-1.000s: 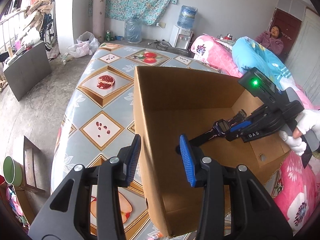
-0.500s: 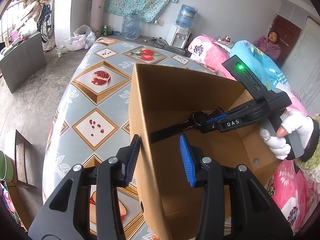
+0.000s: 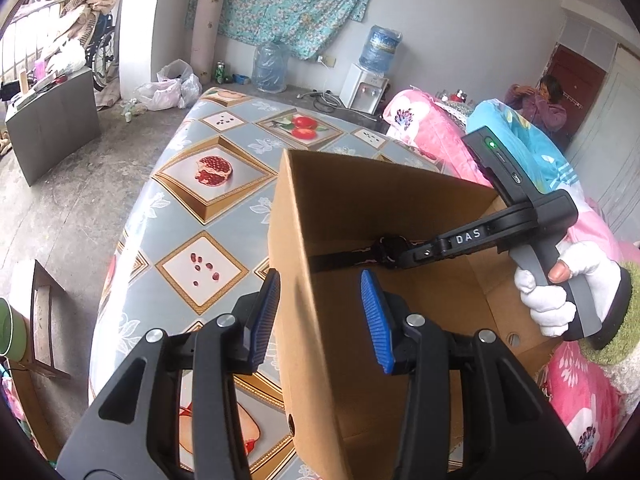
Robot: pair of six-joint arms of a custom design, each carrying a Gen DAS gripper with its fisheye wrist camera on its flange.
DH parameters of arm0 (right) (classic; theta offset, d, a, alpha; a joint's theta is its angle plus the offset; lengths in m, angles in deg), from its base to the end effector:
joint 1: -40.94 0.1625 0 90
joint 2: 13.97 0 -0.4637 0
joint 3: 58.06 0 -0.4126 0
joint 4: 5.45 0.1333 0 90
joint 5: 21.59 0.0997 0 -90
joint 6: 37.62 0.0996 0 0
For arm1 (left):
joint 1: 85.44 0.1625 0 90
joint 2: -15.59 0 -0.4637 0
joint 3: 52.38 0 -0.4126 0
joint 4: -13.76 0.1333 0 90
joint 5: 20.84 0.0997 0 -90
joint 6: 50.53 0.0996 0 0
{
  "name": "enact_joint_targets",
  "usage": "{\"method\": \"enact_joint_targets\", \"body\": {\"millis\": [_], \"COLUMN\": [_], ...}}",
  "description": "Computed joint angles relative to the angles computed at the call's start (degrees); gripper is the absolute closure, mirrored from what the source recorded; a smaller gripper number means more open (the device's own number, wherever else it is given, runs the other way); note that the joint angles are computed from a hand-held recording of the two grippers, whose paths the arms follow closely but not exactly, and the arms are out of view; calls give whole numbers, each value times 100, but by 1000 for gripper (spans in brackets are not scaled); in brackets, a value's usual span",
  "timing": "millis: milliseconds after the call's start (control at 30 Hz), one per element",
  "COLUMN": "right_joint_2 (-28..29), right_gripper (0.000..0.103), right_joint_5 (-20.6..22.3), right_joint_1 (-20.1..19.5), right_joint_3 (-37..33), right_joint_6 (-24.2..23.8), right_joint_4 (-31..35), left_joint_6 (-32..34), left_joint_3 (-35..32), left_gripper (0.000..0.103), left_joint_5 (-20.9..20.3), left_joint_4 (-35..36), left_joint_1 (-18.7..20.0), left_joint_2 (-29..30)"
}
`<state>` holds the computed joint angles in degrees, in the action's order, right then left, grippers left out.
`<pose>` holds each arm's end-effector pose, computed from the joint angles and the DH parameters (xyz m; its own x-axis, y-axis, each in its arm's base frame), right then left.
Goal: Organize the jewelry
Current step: 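Withdraw both tools up out of the box above the placed watch, then move both tools down to the jewelry lying beside the box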
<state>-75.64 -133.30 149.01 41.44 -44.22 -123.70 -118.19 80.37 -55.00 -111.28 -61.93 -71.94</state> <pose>0.2868 -0.5679 0.2098 -0.8233 -0.4521 0.3432 -0.4031 0.8914 0.2072 -0.2797 -0.3569 0.2602 -0.8690 -0.1453 -0.4730 0.2599 0.6795 -0.6861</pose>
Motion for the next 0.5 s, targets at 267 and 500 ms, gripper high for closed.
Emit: {"method": "enact_joint_targets", "body": {"millis": [267, 500], "right_joint_2": [-1709, -2924], "right_gripper": [79, 59], "right_joint_5": [91, 926], "right_joint_1": [327, 347], "right_joint_3": [988, 1900], "right_joint_6": [-804, -1211], "right_joint_4": [-994, -2074], "left_joint_6": [-2054, -3584], "left_joint_3": [116, 239], "left_gripper": [58, 56], "left_joint_5": [352, -277], "left_joint_4": [2349, 4019], "left_joint_1": [-834, -1635], "left_joint_2": [-999, -1410]}}
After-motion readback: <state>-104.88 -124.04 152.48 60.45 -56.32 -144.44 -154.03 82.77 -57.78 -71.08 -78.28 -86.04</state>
